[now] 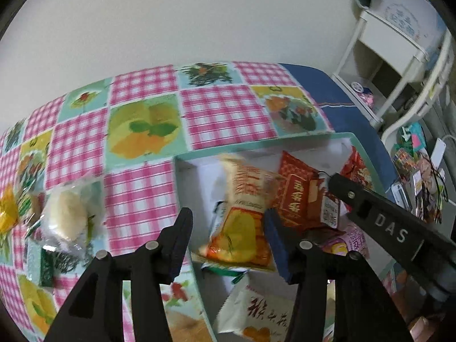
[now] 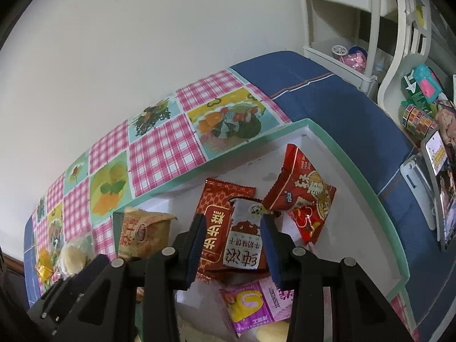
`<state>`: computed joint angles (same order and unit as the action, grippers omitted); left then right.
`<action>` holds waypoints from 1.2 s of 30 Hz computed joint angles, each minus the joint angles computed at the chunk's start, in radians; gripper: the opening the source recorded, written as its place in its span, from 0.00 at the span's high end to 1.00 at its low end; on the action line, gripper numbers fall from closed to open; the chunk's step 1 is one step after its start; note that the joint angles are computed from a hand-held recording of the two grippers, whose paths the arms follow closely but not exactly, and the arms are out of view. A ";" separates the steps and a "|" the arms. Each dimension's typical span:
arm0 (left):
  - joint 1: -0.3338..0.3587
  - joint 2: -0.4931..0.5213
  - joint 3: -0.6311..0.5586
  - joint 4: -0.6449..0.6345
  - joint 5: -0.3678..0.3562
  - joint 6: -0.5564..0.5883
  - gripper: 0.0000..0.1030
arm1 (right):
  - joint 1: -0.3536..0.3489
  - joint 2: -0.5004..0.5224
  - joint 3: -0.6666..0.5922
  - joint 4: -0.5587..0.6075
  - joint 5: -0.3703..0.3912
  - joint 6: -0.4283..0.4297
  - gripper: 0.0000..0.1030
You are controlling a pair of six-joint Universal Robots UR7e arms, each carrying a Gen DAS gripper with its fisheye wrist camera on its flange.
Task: Organize snacks
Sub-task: 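Lower both snacks into the tray and open both tools, then withdraw both tools from the tray back over the snack pile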
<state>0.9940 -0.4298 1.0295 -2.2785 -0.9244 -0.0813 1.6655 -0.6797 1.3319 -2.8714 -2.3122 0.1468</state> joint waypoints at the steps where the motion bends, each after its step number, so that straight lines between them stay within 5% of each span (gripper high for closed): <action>1: 0.003 -0.004 -0.001 0.006 0.002 -0.012 0.45 | 0.001 -0.001 0.001 0.002 -0.002 0.002 0.59; 5: 0.018 -0.024 -0.003 0.028 0.002 -0.074 0.40 | 0.004 -0.004 0.003 0.024 -0.007 0.012 0.55; 8: 0.027 -0.032 -0.006 0.044 0.010 -0.114 0.36 | 0.005 -0.001 -0.003 0.047 -0.006 0.016 0.39; 23: 0.048 -0.063 0.020 0.074 0.125 -0.260 0.14 | 0.039 0.035 -0.003 0.045 -0.044 -0.056 0.02; 28: 0.038 -0.077 0.047 0.101 0.198 -0.304 0.04 | 0.052 0.043 0.005 0.038 -0.063 -0.079 0.00; 36: 0.041 -0.156 0.165 0.091 0.210 -0.364 0.03 | 0.068 0.043 0.047 0.015 -0.062 -0.089 0.00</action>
<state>1.0352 -0.5863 1.1940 -2.1871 -0.7147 -0.4458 1.7335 -0.6370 1.3794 -2.8563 -2.3740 0.0574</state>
